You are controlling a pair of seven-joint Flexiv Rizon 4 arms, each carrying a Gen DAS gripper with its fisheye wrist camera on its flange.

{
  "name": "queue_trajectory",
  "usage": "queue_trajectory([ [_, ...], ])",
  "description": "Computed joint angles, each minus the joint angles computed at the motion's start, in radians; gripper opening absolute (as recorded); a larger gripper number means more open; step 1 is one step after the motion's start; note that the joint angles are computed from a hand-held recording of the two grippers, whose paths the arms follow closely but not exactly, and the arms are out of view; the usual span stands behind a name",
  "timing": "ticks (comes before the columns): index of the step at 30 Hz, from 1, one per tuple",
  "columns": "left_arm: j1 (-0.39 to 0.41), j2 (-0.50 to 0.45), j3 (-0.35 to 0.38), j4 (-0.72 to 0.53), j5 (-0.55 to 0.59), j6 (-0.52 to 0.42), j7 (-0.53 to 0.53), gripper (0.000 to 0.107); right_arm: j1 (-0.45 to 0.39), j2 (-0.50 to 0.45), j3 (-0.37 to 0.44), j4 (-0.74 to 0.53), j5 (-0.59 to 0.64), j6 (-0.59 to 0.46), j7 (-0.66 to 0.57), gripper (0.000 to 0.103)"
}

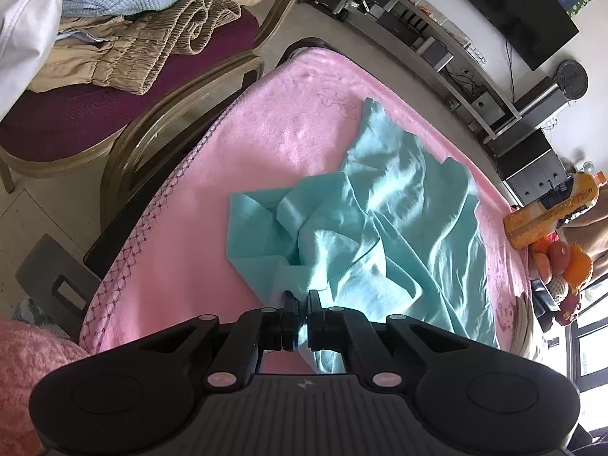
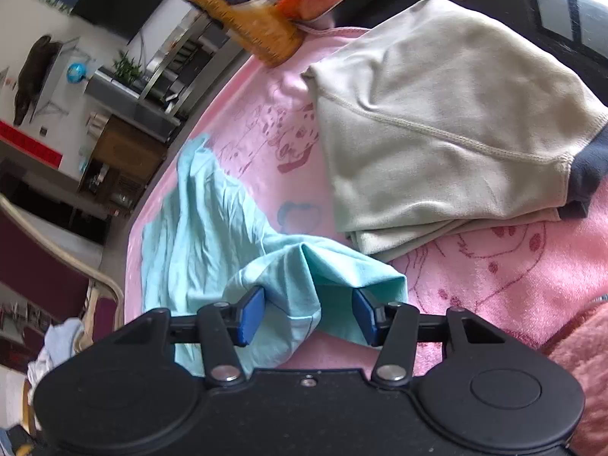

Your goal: Fold clothes

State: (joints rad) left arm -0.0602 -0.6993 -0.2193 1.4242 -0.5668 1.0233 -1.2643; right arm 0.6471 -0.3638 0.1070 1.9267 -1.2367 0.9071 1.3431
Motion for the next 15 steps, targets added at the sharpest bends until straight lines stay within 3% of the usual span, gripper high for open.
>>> queue_trajectory([
  [5, -0.003, -0.015, 0.002, -0.020, 0.010, -0.019, -0.001, 0.001, -0.024, -0.018, -0.024, -0.003, -0.100, 0.081, -0.029, 0.051],
  [9, -0.010, -0.024, 0.010, -0.035, 0.024, -0.026, -0.009, 0.001, -0.013, -0.027, -0.017, -0.032, -0.054, -0.013, -0.185, 0.051],
  [15, -0.002, -0.031, 0.010, -0.044, 0.017, -0.042, -0.027, 0.001, -0.092, -0.025, -0.040, -0.021, -0.358, 0.226, 0.050, 0.051],
])
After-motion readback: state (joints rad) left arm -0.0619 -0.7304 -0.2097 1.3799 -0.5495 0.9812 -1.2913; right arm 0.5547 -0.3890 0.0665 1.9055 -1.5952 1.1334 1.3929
